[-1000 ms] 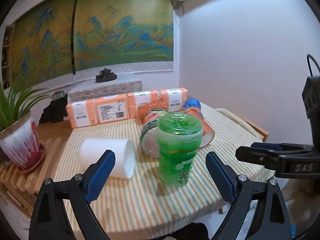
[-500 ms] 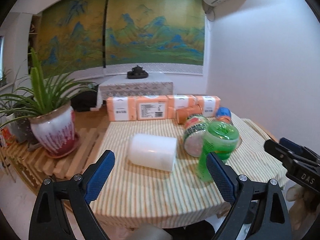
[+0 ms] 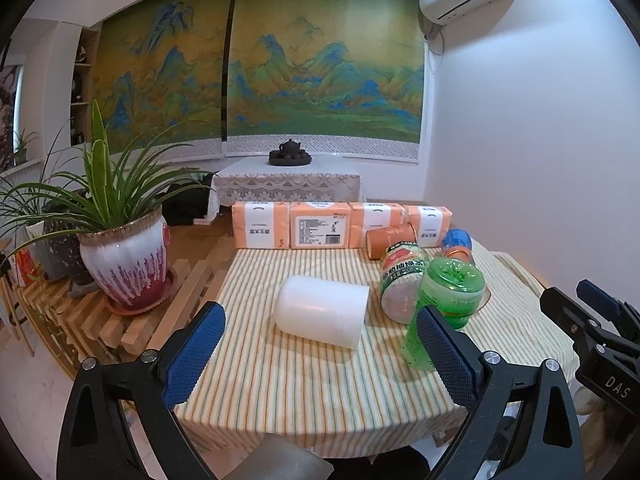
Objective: Flip cup upside down
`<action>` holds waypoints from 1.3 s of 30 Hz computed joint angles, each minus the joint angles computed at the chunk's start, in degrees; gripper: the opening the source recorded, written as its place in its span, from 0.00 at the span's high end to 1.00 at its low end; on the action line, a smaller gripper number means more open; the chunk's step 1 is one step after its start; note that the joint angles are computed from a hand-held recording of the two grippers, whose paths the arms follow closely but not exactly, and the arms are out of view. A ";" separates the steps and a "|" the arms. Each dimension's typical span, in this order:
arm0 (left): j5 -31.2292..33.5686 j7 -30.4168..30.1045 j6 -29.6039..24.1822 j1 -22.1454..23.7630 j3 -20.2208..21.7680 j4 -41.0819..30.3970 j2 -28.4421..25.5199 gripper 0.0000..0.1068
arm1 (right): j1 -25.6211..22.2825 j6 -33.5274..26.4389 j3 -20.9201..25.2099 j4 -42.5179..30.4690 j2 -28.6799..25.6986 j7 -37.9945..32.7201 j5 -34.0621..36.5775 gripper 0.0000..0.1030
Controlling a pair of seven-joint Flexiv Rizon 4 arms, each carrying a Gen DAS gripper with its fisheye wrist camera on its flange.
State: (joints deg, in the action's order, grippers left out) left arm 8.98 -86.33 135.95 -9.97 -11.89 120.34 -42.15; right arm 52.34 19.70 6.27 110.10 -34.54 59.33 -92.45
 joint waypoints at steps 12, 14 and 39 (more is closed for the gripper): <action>-0.44 -0.21 0.32 -0.34 0.25 0.19 0.14 0.08 | -0.04 0.03 0.09 0.17 0.10 0.56 -0.18 0.19; -0.36 -0.17 0.24 -0.33 0.22 0.20 0.15 0.08 | -0.04 0.00 0.07 0.17 0.09 0.50 -0.23 0.19; -1.28 0.33 0.29 -0.97 0.44 0.07 0.00 0.08 | -0.51 1.44 -0.07 -0.06 -0.15 1.07 -0.36 0.19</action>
State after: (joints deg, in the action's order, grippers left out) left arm 7.70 -86.00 136.25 -10.94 -11.45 120.41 -42.15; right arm 51.84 21.15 6.20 110.04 -34.69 60.40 -92.81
